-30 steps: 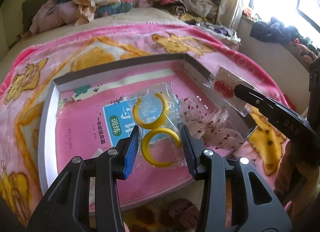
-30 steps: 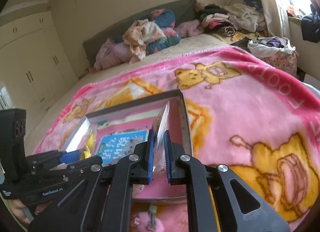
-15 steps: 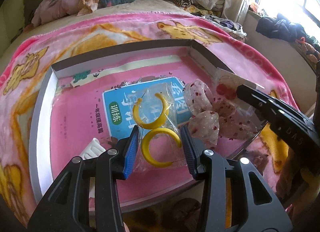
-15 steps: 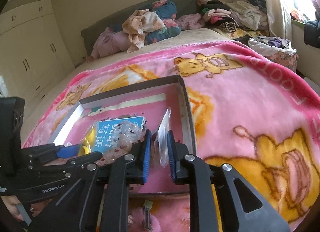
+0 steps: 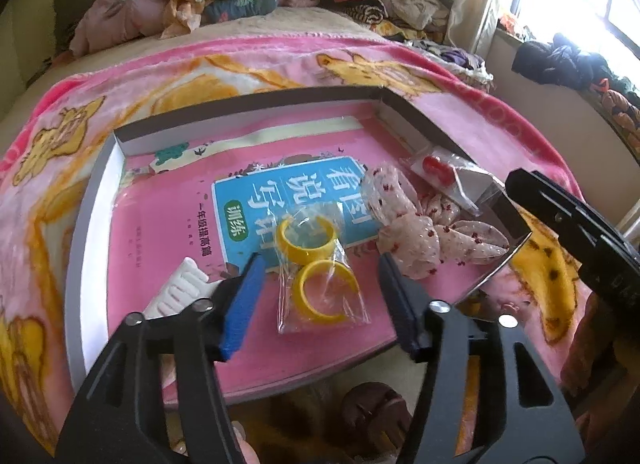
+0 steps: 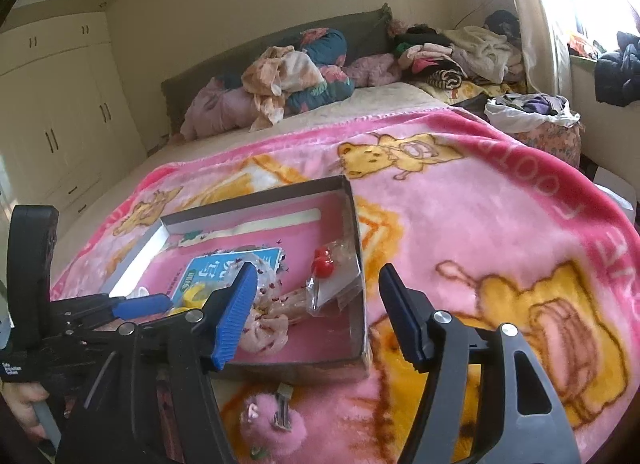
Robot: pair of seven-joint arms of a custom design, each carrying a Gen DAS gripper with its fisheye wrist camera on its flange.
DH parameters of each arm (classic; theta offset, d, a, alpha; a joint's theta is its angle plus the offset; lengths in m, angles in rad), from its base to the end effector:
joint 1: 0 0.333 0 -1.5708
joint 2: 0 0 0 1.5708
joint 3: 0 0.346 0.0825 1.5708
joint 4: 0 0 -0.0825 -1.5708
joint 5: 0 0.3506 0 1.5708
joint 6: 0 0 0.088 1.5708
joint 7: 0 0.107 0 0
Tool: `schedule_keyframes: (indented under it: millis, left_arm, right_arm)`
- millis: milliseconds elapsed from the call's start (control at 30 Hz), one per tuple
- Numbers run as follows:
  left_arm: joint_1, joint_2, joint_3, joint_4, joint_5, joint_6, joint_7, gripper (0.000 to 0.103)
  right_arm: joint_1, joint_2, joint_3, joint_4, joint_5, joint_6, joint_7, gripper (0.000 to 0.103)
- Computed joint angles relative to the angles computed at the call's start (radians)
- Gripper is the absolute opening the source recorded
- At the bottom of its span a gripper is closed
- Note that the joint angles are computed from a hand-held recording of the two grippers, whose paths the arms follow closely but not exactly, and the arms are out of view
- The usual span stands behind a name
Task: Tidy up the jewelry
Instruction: 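Open right tool to drop the packet while left tool releases the yellow rings bag, then withdraw both open tools from the box toward the remaining items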
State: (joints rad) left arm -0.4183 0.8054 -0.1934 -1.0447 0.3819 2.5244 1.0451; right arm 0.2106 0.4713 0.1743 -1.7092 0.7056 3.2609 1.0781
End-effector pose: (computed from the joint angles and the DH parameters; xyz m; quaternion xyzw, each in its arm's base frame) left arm 0.6895 -0.4070 0.4732 -0.5895 0.7290 -0.3037 0.1698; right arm 0.6684 0.1744 0.4770 -0.6308 0.5906 -0.2396 0.4425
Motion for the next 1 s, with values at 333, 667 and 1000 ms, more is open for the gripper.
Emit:
schedule_keyframes:
  millis: [333, 667, 1000]
  left_arm:
    - [0.016, -0.109, 0.009, -0.196, 0.058, 0.168, -0.108, 0.070]
    - [0.017, -0.207, 0.053, -0.373, 0.158, 0.346, -0.270, 0.089]
    - [0.030, -0.294, 0.070, -0.518, 0.250, 0.442, -0.392, 0.091]
  right_arm:
    - [-0.005, -0.041, 0.028, -0.091, -0.025, 0.093, -0.013, 0.072]
    - [-0.096, -0.089, 0.126, -0.213, -0.116, 0.196, 0.088, 0.079]
    - [-0.071, -0.145, 0.093, -0.333, -0.241, 0.274, 0.222, 0.086]
